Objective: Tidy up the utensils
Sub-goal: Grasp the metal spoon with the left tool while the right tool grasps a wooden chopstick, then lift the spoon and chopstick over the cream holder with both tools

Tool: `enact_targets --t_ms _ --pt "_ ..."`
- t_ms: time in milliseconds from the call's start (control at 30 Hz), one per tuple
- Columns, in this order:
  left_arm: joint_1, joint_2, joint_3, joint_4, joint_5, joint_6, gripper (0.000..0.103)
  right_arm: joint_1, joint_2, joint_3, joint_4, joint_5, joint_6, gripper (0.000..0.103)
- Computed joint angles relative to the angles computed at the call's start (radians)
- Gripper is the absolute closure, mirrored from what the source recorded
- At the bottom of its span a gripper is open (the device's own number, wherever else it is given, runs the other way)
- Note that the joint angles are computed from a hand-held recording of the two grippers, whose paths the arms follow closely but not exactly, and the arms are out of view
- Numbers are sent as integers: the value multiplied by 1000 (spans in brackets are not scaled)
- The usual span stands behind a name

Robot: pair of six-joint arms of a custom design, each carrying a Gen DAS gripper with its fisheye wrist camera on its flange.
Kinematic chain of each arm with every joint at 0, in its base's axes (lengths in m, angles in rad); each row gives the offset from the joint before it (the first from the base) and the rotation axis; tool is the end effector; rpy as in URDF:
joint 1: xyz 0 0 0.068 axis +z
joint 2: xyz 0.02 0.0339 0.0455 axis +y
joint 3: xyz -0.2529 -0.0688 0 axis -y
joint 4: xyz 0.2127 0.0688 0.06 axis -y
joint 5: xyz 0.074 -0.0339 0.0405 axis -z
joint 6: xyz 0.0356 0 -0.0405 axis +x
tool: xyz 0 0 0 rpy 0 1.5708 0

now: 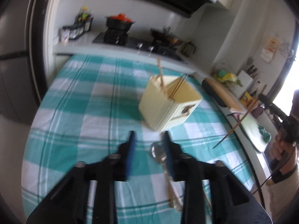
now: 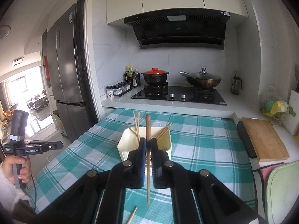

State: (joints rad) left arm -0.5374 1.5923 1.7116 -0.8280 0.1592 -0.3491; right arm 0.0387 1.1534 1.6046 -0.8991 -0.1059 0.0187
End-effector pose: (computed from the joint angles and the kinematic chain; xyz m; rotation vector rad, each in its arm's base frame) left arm 0.2654 -0.1647 0.3802 0.3069 2.3327 -0.6332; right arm 0.1811 0.0108 0.4441 -0.0874 2.0170 0.1433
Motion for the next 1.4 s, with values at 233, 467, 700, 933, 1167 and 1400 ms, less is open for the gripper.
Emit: enact_targets --t_ms 233,467,700,933,1167,1400 --pt "-137 103 -122 61 -7 -118 46 -5 -37 -94 30 -27 -7 98" --pt "-285 352 69 34 -156 -178 41 6 -80 -154 45 -49 10 98" --pt "-329 423 89 8 -289 -152 41 -16 -138 -202 36 -72 -12 98" --pt "-276 343 -16 -7 -269 -1 40 -111 -167 -208 18 -154 -41 98" --pt "-261 518 261 -165 -187 90 21 -134 -140 -210 40 -174 -37 98" --pt "-250 664 494 -209 -203 81 62 -91 -123 -204 52 -144 -18 98"
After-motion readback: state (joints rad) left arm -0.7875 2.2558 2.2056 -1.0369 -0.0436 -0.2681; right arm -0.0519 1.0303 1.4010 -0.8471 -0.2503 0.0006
